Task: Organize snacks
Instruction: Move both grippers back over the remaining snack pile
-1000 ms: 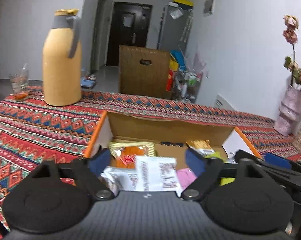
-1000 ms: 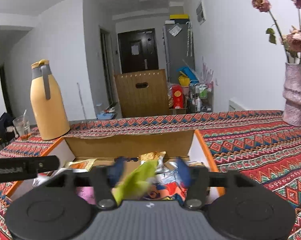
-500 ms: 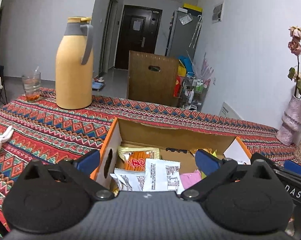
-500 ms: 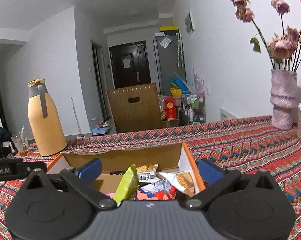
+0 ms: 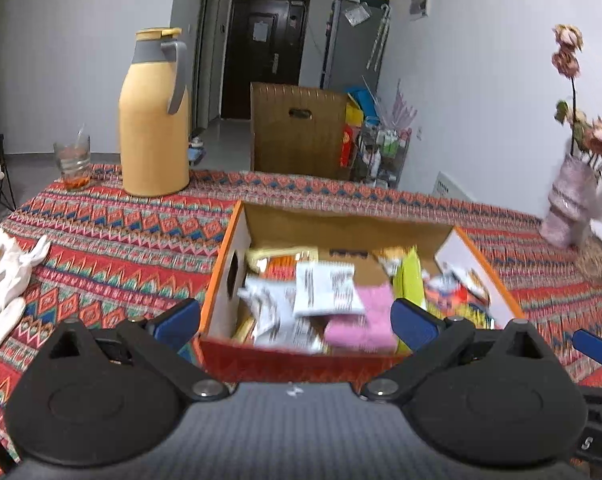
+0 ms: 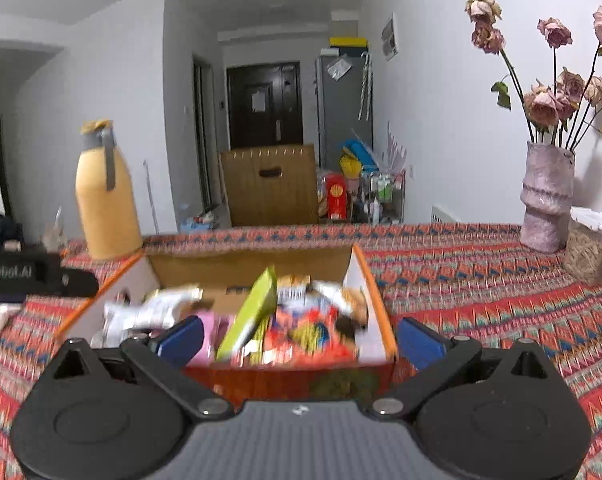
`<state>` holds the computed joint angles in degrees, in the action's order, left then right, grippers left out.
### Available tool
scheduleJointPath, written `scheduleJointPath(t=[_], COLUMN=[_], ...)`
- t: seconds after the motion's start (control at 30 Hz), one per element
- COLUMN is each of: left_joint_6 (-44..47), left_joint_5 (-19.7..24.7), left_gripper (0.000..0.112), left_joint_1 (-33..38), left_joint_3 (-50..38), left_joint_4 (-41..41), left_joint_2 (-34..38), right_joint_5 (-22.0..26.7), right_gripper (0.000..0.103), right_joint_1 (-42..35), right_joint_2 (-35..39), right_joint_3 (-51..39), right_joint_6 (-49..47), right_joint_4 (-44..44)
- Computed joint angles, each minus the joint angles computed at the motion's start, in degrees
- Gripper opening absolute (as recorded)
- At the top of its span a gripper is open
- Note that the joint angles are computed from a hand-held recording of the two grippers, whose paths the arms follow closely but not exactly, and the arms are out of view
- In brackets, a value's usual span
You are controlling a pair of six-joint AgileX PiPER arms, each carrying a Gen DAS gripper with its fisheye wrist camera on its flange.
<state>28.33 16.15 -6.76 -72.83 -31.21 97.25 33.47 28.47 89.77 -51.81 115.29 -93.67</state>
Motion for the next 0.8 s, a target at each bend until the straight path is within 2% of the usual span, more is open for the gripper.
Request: scheduleJointPath(t=[0.13, 0.37, 0.57, 0.7, 0.8], left_joint_6=[6.6, 23.9, 32.6, 37.1, 40.8], left_joint_5=[1.2, 3.7, 8.3, 10.8, 12.2], left_gripper=[0.103, 0.103, 0.103, 0.103, 0.103], left_joint_1=[1.7, 6.3, 10.9, 12.9, 14.3], left_joint_3=[5.0, 13.4, 16.7, 18.5, 19.9], left_joint_4=[-3.9, -16.3, -23.5, -26.5, -28.8], left_joint_2=[-2.8, -6.7, -8.1, -8.6, -8.8], right_joint_5=[3.7, 11.7, 13.8, 13.5, 11.5], right_gripper=[0.103, 0.103, 0.103, 0.102, 0.099], right_joint_1=[5.7, 16.2, 20.6, 20.7, 19.3], right_joint_2=[-2.1, -3.8, -4.7, -4.4, -3.2], right_joint_3=[3.9, 6.8, 7.0, 5.8, 4.8], right_joint_6=[-3.1, -6.3, -6.4, -4.6, -4.3], right_joint_4=[6.0, 17.5, 27.5, 31.1, 33.6])
